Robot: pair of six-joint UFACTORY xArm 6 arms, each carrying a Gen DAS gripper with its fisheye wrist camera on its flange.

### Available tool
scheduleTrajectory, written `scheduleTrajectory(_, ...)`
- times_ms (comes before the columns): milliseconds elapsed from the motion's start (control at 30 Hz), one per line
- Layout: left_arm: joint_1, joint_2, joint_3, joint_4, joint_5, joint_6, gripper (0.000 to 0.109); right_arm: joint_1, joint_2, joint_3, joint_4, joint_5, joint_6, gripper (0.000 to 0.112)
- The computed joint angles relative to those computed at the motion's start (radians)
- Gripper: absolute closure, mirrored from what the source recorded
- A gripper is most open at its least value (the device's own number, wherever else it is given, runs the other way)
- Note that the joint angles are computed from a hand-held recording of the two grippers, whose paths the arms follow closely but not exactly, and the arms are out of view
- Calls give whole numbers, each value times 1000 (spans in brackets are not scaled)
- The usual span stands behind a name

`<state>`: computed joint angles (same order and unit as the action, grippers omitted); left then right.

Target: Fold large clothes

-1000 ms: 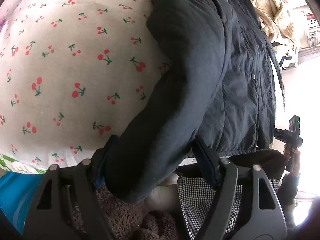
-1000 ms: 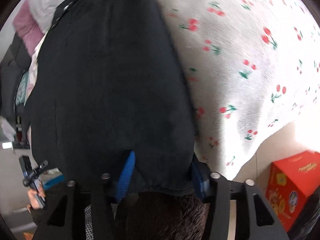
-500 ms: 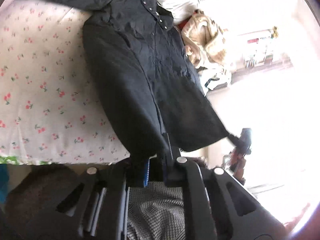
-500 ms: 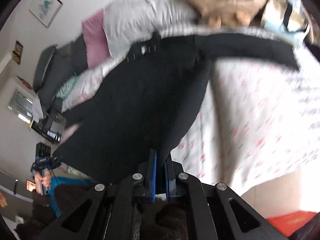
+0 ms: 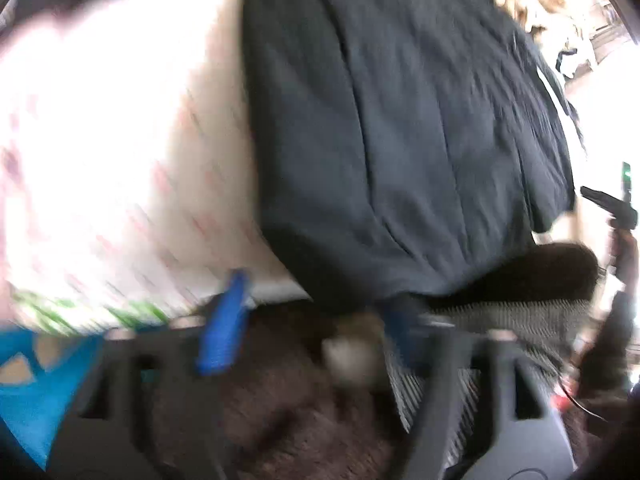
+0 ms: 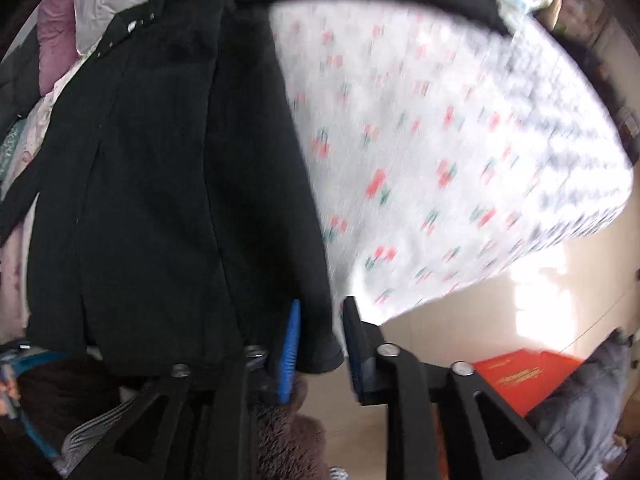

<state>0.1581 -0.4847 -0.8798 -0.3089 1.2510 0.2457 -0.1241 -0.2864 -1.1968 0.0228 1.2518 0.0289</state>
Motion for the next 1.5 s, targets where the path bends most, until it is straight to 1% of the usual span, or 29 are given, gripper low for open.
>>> scheduleTrajectory(33,-12,-7,-4,18,-42,-7,27,14,3,-18,-11,-40,18,53)
scheduleTrajectory(67,-16,-13,1,22,-68,-8,27,27,2,-22,-13,-80,30,35)
scheduleTrajectory(100,-31,4,-14,22,-99,-24,27,42,1,-21,-13,-125,39,32)
scheduleTrajectory(133,-37,34,-35,20,-118,-33,27,96,18,-8,-29,-207,84,32)
scheduleTrajectory(200,-89,99,-80,21,-160,-81,27,155,65,-15,-37,-282,140,32)
scheduleTrajectory(233,-111,118,-93,25,-170,-99,27,186,131,-62,-29,-321,162,32)
scheduleTrajectory(267,-135,139,-116,36,-167,-128,27,236,158,-82,-43,-332,216,32)
scheduleTrajectory(333,-163,166,-157,30,-126,-136,27,252,227,-125,-15,-360,219,32)
scheduleTrajectory(367,-172,161,-169,27,-96,-110,27,262,259,-143,-5,-375,230,32)
scheduleTrajectory(400,-182,149,-179,40,-73,-103,27,293,264,-125,-1,-401,260,32)
scheduleTrajectory(433,-182,119,-171,61,-55,-87,27,301,299,-143,22,-420,252,32)
scheduleTrajectory(467,-182,99,-167,78,-46,-83,27,330,337,-164,30,-441,269,32)
scheduleTrajectory(567,-154,32,-169,102,-20,-84,27,363,410,-223,67,-466,246,32)
scheduleTrajectory(633,-143,25,-180,95,-58,-122,25,381,447,-260,64,-481,259,32)
scheduleTrajectory(667,-140,23,-180,92,-77,-137,20,392,459,-262,57,-509,278,32)
scheduleTrajectory(700,-148,28,-171,91,-135,-166,18,401,462,-253,48,-533,295,32)
scheduleTrajectory(733,-154,40,-167,92,-177,-182,15,414,479,-270,25,-537,317,32)
scheduleTrajectory(767,-175,67,-157,99,-246,-216,15,427,504,-298,7,-532,325,32)
scheduleTrajectory(867,-244,205,-172,119,-387,-273,15,455,573,-378,-62,-520,339,32)
scheduleTrajectory(933,-274,297,-191,128,-464,-275,15,464,623,-419,-116,-497,364,32)
scheduleTrajectory(1000,-306,399,-209,209,-538,-332,15,476,634,-437,-111,-439,370,32)
scheduleTrajectory(1033,-313,434,-214,241,-559,-353,15,475,651,-451,-97,-425,365,32)
scheduleTrajectory(1100,-314,489,-213,250,-557,-377,15,468,670,-462,-66,-373,357,32)
scheduleTrajectory(1167,-317,461,-152,276,-608,-385,13,470,692,-484,-67,-321,377,32)
scheduleTrajectory(1200,-322,433,-128,287,-605,-359,12,474,697,-490,-80,-298,381,32)
scheduleTrajectory(1300,-323,393,-143,268,-453,-246,11,497,716,-532,-138,-235,390,32)
scheduleTrajectory(1333,-313,373,-146,247,-411,-211,11,501,727,-555,-130,-220,387,32)
scheduleTrajectory(1400,-277,331,-134,208,-393,-189,11,501,730,-571,-61,-239,374,32)
scheduleTrajectory(1500,-199,299,-132,168,-438,-206,11,504,725,-591,-12,-280,406,32)
